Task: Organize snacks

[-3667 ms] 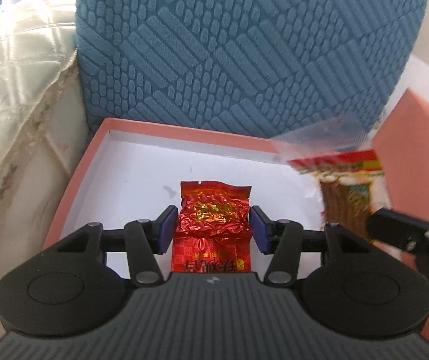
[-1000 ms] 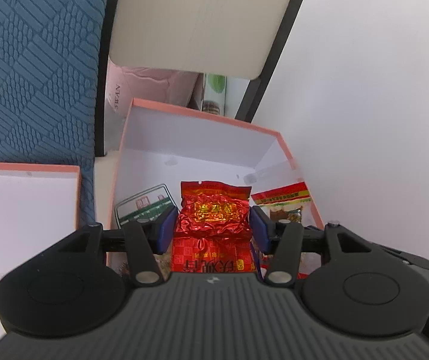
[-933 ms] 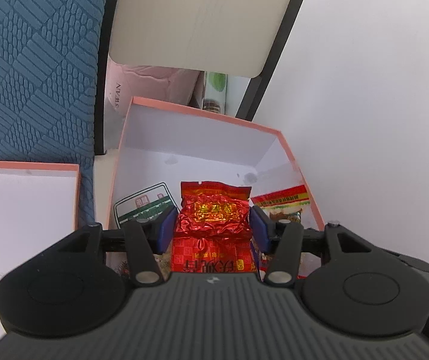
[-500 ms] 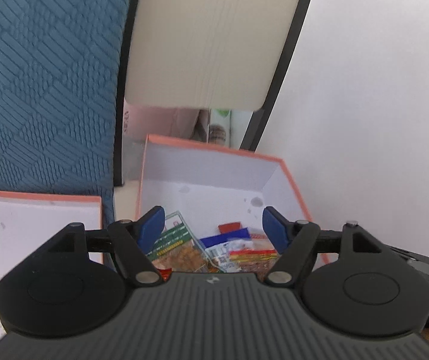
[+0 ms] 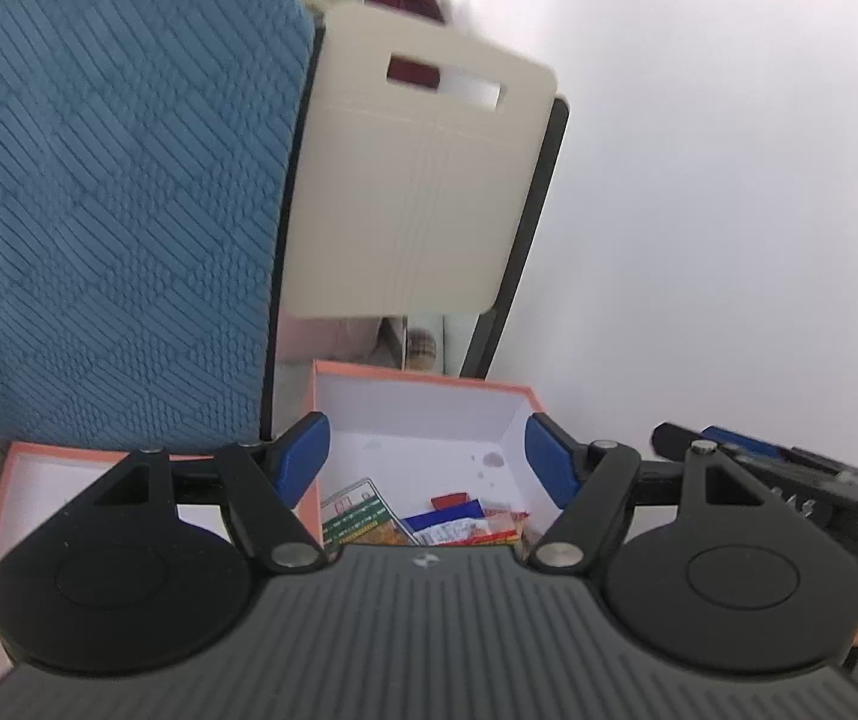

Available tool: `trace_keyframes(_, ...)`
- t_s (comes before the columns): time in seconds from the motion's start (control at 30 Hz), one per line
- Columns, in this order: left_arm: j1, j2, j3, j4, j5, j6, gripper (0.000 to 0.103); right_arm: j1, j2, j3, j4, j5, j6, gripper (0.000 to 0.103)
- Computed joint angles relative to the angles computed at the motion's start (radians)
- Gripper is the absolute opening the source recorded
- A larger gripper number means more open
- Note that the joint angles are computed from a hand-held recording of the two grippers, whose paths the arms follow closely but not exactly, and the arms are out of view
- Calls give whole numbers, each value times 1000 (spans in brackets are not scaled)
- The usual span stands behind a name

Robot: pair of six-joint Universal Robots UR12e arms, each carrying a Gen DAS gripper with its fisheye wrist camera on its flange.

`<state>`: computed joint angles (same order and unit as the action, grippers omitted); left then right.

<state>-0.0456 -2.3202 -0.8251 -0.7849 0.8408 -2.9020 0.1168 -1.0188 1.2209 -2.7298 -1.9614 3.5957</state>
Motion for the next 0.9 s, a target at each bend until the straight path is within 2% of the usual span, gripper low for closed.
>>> trace_keyframes(0.1,17,37,-62,44,-27,-18,76,18,-17,9,-19,-33,-18,62)
trace_keyframes(0.3,39,116,-199,140,-19,8,76,50,-65,81,-62,-77,3,62)
trace_keyframes(0.43,51,172,-300,184,-14,52,76,71,-86,123,-82,-102,17,62)
trace_keyframes(0.67,71,232,-406,221,-34,88,76,107,-114,177,-108,-139,48,62)
trace_keyframes(0.9,85,273,-478,243,-39,123,76,132,-140,218,-67,-158,89,62)
